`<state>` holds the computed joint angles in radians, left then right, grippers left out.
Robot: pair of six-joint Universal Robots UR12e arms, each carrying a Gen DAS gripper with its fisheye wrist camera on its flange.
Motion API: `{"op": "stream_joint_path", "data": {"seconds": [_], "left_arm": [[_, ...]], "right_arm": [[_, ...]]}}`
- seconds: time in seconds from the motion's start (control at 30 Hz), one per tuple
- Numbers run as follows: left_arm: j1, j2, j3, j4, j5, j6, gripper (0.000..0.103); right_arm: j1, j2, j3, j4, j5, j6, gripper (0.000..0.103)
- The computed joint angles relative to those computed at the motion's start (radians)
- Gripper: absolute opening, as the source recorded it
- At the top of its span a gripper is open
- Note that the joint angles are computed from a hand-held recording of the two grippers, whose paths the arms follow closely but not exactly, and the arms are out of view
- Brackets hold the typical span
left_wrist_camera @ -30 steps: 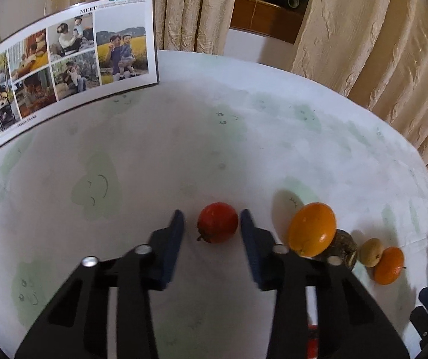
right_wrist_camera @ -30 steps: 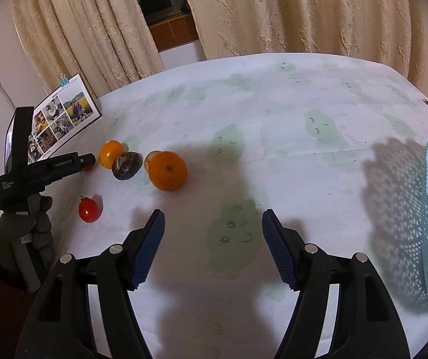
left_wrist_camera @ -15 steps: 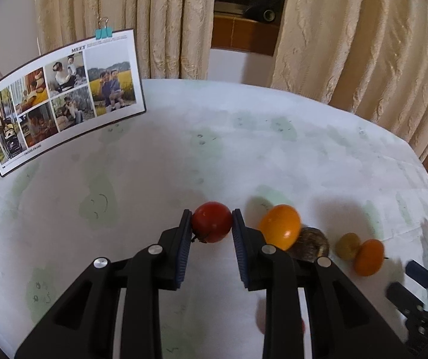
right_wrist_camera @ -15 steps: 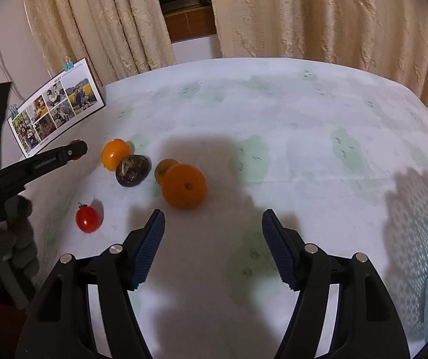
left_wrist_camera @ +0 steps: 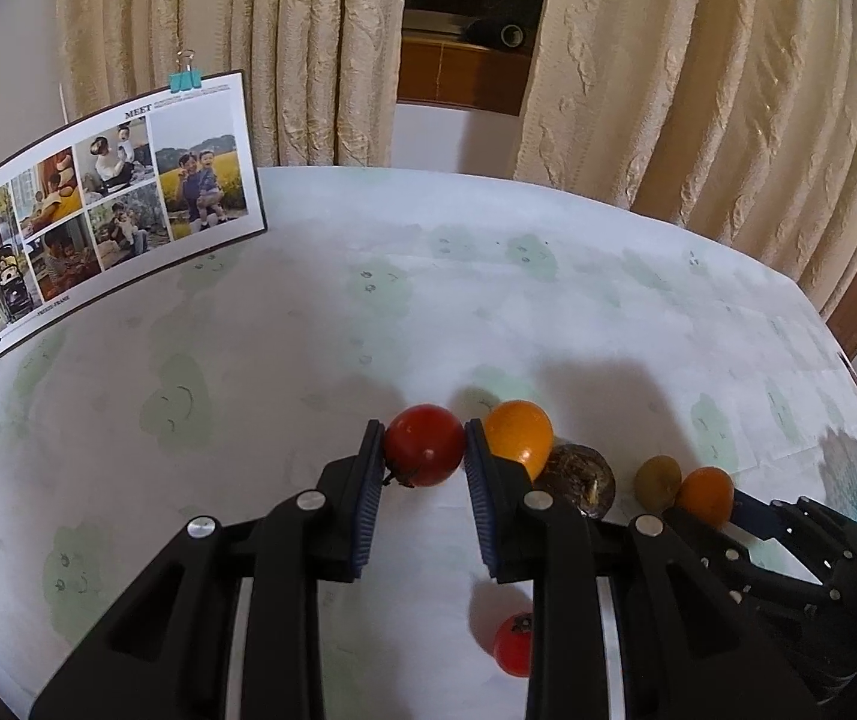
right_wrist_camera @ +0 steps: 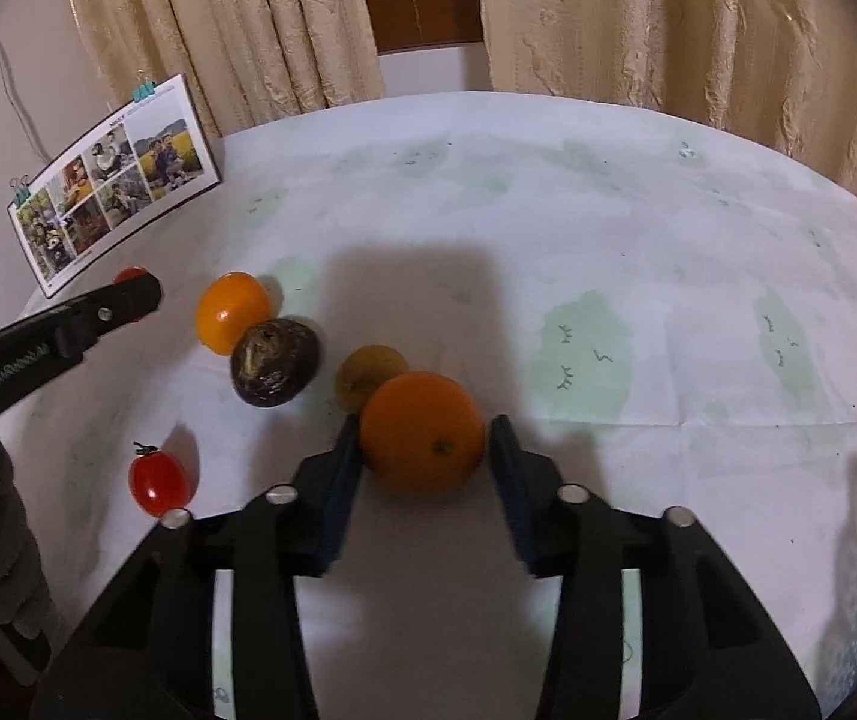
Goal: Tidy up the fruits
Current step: 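Close the right tool on the large orange while the left tool holds the tomato, then carry both fruits to the basket and open the right tool to drop the orange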
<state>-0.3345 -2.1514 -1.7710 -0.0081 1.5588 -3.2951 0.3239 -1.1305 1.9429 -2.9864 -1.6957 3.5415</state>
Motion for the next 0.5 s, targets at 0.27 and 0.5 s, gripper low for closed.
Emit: {"op": "stream_joint_path", "data": {"seconds": [0.27, 0.5], "left_arm": [[-0.006, -0.002, 0.002, -0.004, -0.008, 0.014, 0.027], [-0.021, 0.002, -0.003, 0.002, -0.027, 0.044, 0.027]], "right_arm": [[-0.001, -0.027, 0.037, -0.025, 0.008, 0.036, 0.04], [-0.001, -0.082, 0.103, -0.07, -0.01, 0.081, 0.04]]}}
